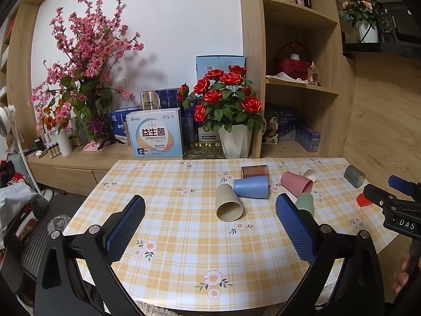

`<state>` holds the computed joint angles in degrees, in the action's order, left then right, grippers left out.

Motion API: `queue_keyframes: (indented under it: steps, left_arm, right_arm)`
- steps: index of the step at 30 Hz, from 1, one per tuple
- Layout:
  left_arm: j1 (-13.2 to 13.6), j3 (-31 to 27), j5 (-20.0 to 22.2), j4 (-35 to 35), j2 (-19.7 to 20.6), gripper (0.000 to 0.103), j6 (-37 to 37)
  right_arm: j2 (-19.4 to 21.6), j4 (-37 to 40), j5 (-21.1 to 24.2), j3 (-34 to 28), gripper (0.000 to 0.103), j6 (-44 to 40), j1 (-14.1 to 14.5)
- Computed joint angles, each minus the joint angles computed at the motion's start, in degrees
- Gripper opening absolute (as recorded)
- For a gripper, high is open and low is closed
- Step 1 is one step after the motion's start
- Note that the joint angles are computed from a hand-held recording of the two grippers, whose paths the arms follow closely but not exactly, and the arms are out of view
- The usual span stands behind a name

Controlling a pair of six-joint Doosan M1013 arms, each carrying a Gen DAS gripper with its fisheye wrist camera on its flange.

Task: Flip cup upside down

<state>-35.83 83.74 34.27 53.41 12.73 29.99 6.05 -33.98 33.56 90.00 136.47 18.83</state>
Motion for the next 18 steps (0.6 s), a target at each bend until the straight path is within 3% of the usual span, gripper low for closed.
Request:
queue_keyframes:
  steps: [18]
  left_arm:
    - [0.24,-0.14,-0.03,-1.06,0.25,0.097,0.59]
  right_arm:
    - [0.06,0.42,0.22,-0.17,0.088,-0.25,-0.03]
